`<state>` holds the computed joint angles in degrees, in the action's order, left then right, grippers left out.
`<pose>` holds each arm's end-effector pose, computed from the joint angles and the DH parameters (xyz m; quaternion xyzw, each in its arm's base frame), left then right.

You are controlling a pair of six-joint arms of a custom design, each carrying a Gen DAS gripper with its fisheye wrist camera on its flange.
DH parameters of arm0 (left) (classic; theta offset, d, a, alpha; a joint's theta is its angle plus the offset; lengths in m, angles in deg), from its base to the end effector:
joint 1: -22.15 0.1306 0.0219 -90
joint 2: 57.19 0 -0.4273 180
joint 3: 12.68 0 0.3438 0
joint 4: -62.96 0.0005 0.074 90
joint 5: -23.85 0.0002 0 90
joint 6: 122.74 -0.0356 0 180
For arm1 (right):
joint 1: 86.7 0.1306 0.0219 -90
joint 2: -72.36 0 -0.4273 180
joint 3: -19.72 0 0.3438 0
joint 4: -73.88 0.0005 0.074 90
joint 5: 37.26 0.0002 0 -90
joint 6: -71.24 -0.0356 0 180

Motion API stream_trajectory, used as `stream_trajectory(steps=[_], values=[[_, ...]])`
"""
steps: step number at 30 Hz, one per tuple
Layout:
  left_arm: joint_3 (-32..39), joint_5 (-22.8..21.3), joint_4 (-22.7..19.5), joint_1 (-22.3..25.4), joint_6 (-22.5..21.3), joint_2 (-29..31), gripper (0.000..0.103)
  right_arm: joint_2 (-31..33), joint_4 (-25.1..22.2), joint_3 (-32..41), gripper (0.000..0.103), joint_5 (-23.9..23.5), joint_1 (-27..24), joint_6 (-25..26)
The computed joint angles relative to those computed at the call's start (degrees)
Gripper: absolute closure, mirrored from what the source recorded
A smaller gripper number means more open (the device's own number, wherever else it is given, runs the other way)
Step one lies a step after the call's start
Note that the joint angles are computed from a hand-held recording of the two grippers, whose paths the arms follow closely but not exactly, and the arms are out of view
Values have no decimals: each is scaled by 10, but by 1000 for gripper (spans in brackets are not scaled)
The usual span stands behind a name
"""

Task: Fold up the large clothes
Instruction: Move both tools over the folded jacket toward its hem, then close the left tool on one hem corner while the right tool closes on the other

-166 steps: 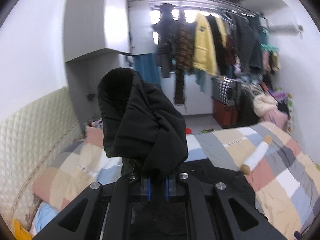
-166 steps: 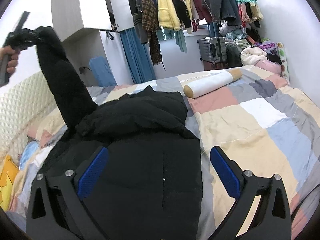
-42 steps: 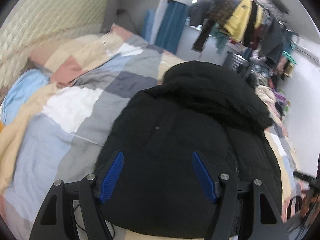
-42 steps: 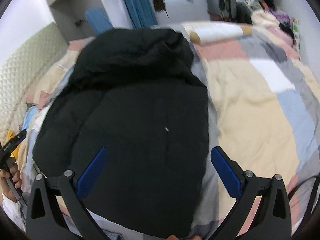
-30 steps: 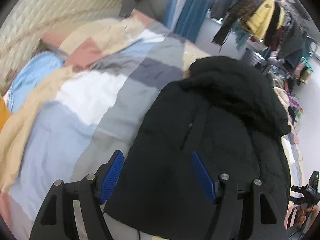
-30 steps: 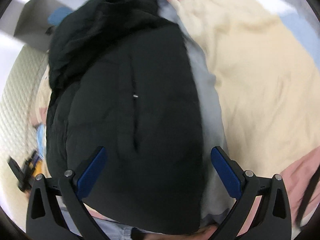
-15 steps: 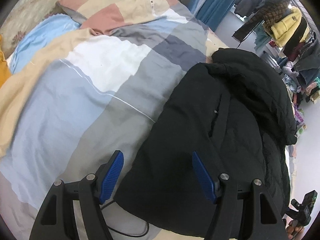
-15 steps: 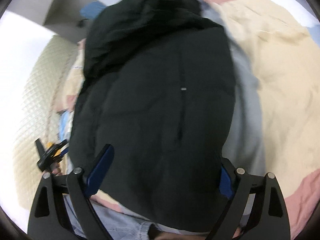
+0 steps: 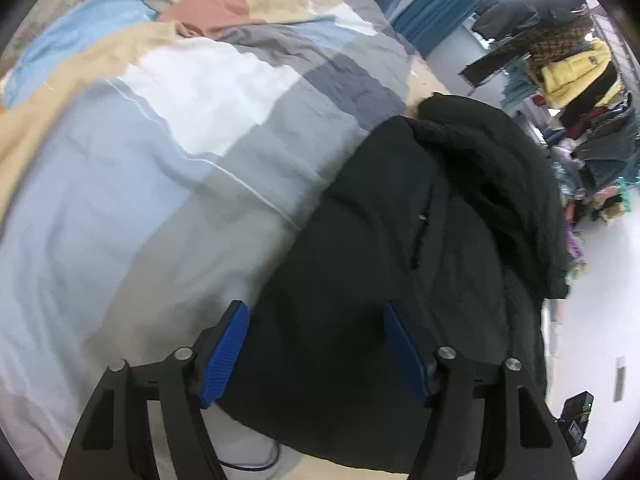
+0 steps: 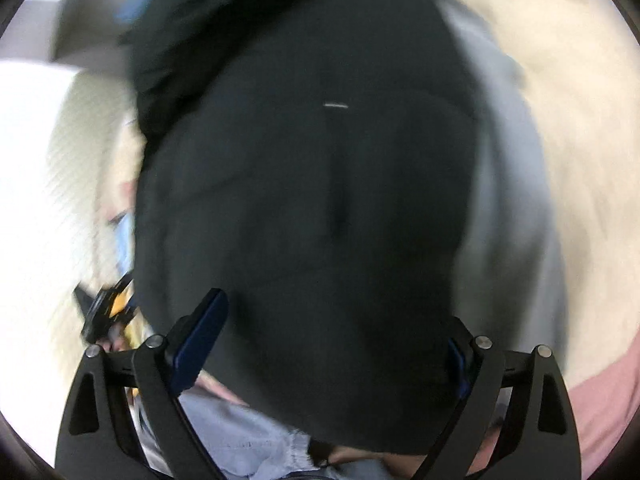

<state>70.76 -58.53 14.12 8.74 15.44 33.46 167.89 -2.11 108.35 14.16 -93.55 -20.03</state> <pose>0.4158 -0.1045 0.4240 -0.2666 0.9165 -0.2037 0.2177 0.4164 -0.0282 0.4135 0.0463 0.9411 0.3265 0.0745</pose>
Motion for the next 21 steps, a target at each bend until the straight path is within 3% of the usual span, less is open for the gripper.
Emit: stream_trajectory(steps=[4,8,11,13,17,19,21], values=[[0,10,17,-6,-16,-2,36,-39,34,-10,10,-39,10,41],[11,-3,-6,-12,-25,8,36,-51,60,-25,13,-48,1,12],[16,-9,-15,-16,-28,14,36,-38,38,-30,18,-7,-6,-16],[20,-14,-26,-19,-31,21,36,-34,37,-35,18,45,1,-53],[24,-15,-33,-21,-32,30,36,-27,18,-28,18,106,24,-53],[23,-3,-30,-20,-34,32,34,-25,13,-27,19,110,32,-40],[18,21,-15,-19,-37,30,34,-35,26,-31,29,84,40,-23]])
